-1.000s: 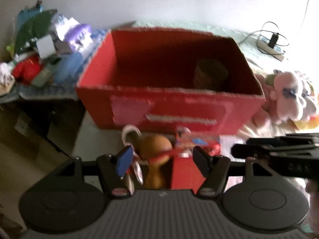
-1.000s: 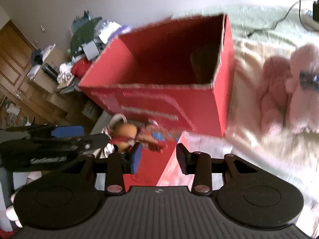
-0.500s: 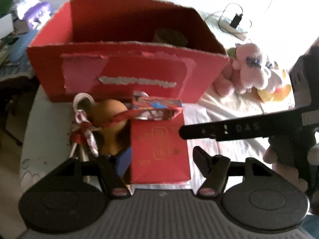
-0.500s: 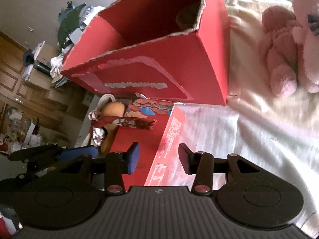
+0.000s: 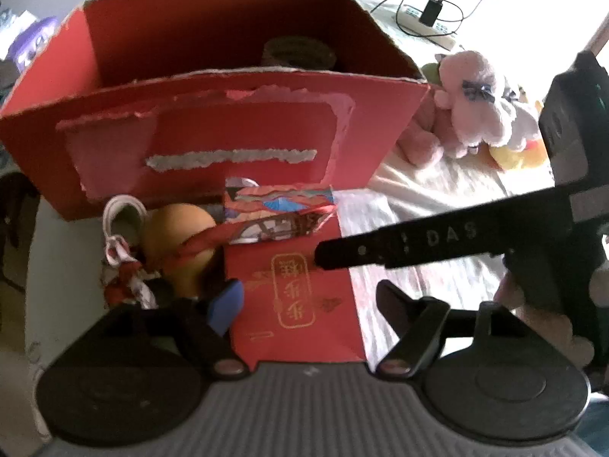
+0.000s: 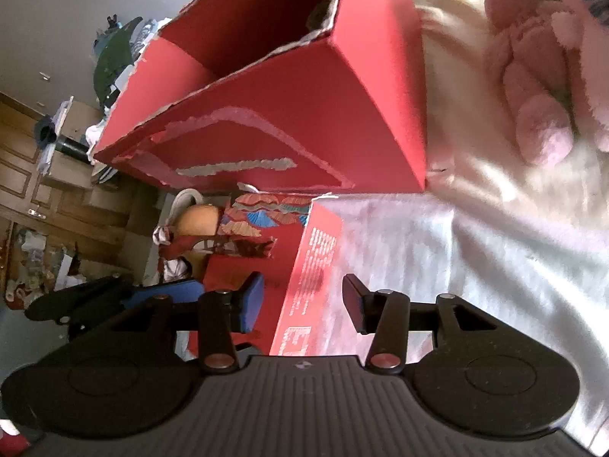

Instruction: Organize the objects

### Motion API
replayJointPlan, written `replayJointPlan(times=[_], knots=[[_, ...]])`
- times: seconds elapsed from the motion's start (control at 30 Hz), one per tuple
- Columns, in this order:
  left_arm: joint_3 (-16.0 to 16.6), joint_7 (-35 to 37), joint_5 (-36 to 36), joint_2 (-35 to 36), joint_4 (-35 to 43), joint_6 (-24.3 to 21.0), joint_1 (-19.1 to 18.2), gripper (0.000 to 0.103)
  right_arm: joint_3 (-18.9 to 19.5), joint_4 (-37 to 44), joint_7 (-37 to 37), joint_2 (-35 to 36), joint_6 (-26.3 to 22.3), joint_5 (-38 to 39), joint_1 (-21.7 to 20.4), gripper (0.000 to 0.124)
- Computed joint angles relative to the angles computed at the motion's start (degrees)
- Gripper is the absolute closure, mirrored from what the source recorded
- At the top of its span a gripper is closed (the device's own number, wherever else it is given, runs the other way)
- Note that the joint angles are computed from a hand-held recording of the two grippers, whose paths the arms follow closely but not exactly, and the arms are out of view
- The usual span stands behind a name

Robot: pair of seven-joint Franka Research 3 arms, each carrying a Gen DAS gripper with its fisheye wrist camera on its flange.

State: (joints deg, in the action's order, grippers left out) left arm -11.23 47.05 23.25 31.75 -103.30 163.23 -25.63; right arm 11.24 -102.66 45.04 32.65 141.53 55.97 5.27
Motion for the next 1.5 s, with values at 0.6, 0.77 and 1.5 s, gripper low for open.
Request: replayJointPlan(times=[0.6, 0.77, 1.5], knots=[[-2.9, 5.8, -3.0, 4.1, 4.7, -4.5, 1.4, 0.020, 0.2, -0.4, 1.0, 0.2, 0.8, 2.8, -0.5, 0.074], [-4.5, 11.3, -4.6, 7.3, 9.7, -6.4, 0.7, 0.020, -0.2, -3.3, 0.6, -1.7, 2.5, 3.6, -0.9, 0.068], [-10.1, 42.5, -12.5, 11.6, 22.1, -3.2, -1.7, 0.021, -4.6, -22.7, -13.5, -22.6, 23.6, 28.4, 2.2, 0.071]])
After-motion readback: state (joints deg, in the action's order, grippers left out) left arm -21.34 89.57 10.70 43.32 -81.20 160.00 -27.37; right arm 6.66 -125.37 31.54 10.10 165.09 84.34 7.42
